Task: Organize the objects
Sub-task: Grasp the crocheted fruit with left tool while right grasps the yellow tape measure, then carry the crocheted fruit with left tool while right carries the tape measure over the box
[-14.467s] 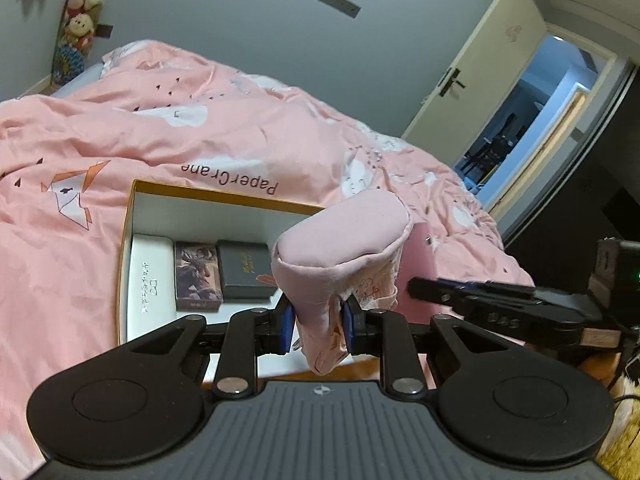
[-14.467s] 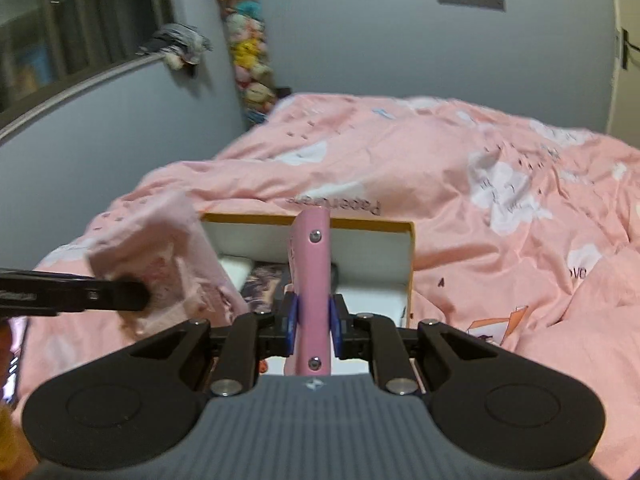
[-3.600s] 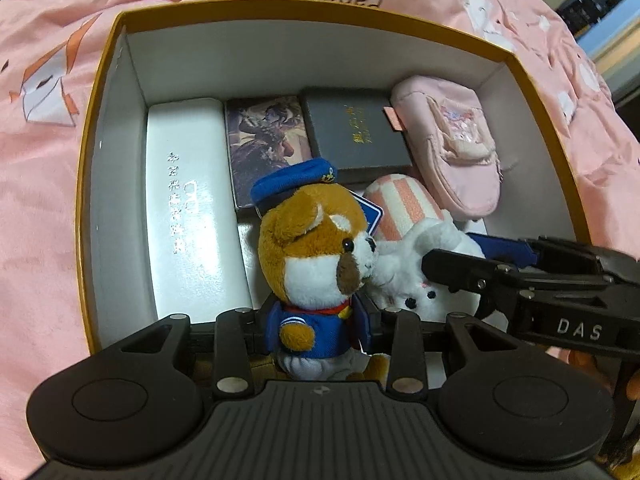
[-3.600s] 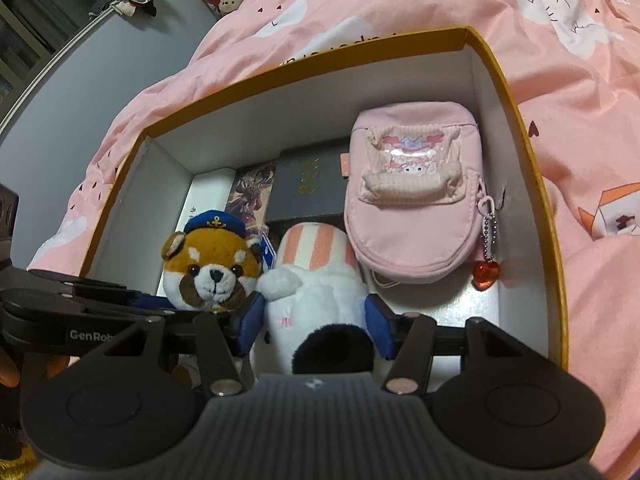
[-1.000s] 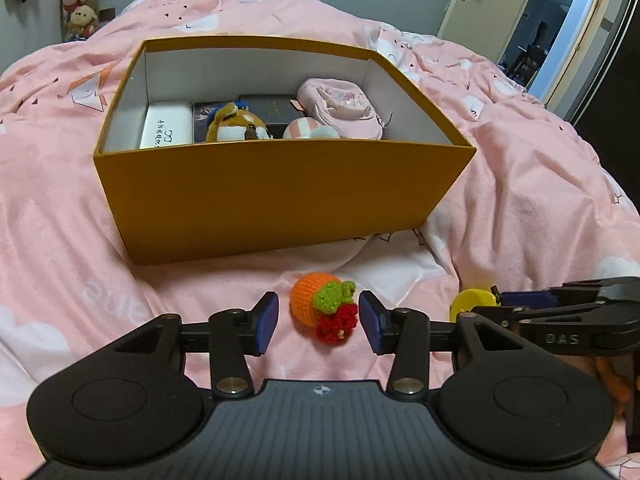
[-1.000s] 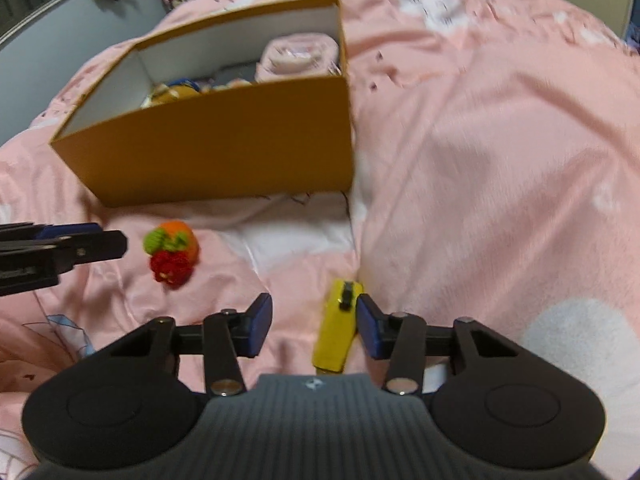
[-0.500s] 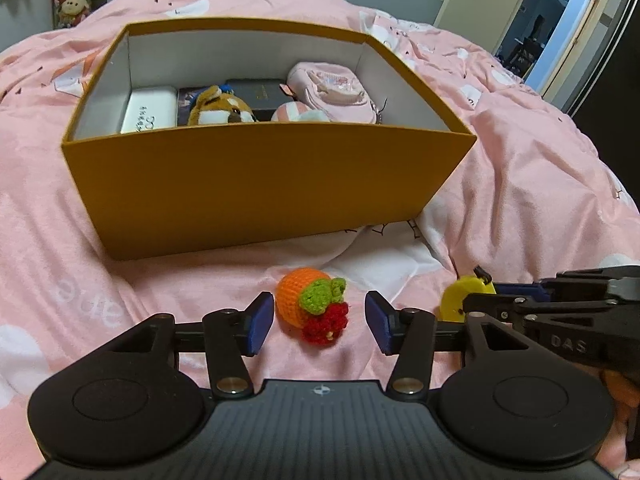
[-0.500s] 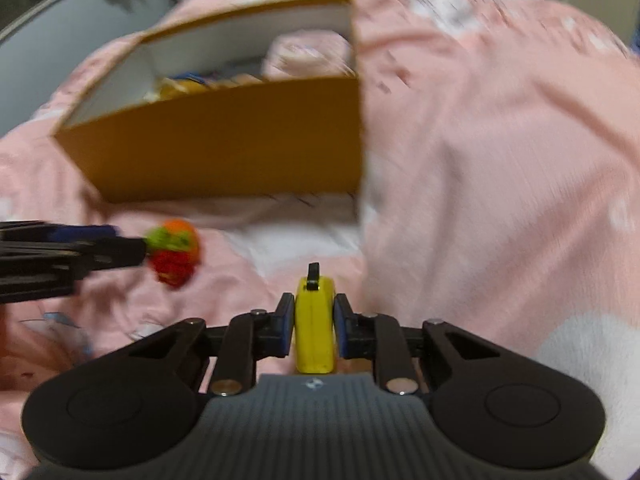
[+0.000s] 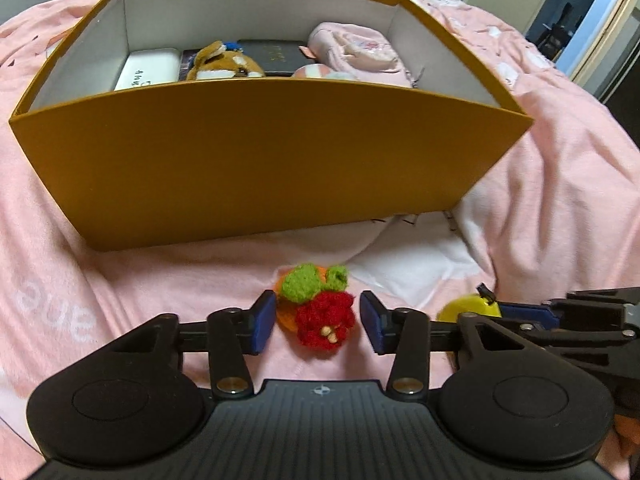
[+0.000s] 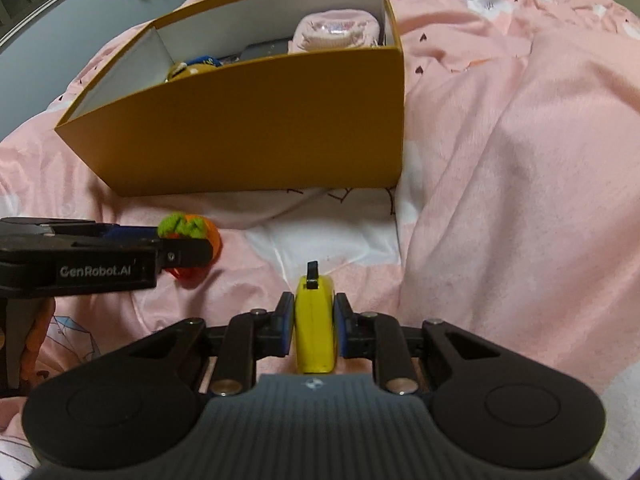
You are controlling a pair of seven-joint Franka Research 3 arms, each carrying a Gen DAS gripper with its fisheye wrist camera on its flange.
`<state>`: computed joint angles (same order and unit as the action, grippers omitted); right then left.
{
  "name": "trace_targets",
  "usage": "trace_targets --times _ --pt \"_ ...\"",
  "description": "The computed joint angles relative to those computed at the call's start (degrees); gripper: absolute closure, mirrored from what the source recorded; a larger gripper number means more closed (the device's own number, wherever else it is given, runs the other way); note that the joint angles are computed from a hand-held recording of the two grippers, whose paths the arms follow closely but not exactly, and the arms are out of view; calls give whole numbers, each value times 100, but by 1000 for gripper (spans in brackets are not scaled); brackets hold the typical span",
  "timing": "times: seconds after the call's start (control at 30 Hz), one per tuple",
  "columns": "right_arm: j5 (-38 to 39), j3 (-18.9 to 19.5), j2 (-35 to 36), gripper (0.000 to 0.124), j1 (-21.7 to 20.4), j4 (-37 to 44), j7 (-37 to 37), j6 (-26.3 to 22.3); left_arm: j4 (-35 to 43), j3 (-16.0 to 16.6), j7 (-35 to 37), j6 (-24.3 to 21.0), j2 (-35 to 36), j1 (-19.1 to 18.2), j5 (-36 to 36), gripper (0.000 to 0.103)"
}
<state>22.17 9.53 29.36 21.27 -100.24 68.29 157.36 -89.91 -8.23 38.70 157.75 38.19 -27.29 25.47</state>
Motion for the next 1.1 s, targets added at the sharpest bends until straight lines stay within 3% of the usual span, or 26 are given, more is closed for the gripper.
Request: trace_targets --times 0.4,0.77,1.1 --pt "-78 -42 -20 103 42 -21 48 27 24 89 -29 -162 -17 -104 153 58" --pt "-54 17 -416 103 32 -476 -117 440 -109 355 -340 -513 -444 -550 1200 59" --pt "444 330 -836 103 -249 -614 -778 674 -108 156 -322 -509 -762 -468 1742 59"
